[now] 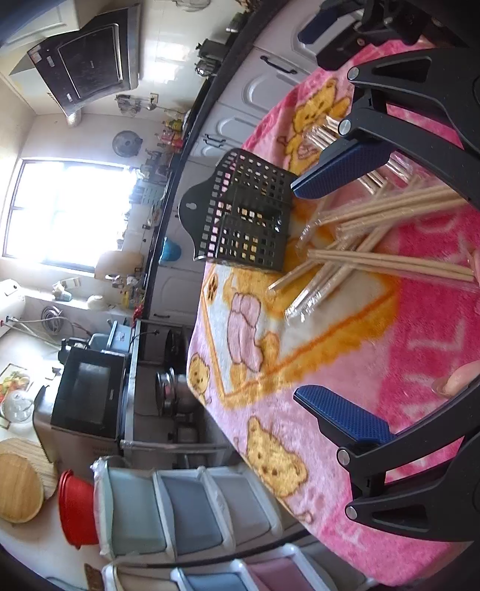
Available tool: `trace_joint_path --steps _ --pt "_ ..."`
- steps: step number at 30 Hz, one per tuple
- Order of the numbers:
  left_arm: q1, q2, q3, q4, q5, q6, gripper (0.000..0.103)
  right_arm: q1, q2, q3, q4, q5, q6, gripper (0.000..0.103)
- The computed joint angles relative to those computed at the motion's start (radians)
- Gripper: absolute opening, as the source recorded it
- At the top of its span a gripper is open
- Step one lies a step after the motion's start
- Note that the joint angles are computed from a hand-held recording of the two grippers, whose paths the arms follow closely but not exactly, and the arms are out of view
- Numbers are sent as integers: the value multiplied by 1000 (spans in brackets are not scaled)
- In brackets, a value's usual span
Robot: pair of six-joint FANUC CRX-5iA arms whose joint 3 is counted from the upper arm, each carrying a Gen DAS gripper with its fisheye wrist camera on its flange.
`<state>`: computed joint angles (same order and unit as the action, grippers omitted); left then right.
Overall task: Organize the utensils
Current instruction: 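Lower the left tool onto the loose chopsticks and close on one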
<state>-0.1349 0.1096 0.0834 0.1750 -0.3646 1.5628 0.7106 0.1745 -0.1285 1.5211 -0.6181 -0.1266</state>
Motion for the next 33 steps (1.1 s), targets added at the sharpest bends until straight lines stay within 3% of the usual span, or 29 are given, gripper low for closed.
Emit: trace_joint_path --steps 8,12,16,19,22,27,33 --pt "-8 56 81 81 -49 -103 93 -15 22 63 -123 0 115 97" --pt "-22 94 149 57 -100 -108 93 -28 36 101 -195 -13 186 97" --pt "-28 127 167 174 -128 -245 93 -40 49 134 -254 -30 245 97" --pt "-34 172 254 114 -217 -202 93 -47 61 163 -307 -46 299 97" --pt "-27 225 317 157 -293 -239 93 -54 75 203 -389 -60 364 97" --pt "-24 317 456 118 -414 -226 92 -64 121 305 -557 -113 531 97" --pt "-20 422 621 83 -551 -210 73 -85 190 441 -745 -181 725 97"
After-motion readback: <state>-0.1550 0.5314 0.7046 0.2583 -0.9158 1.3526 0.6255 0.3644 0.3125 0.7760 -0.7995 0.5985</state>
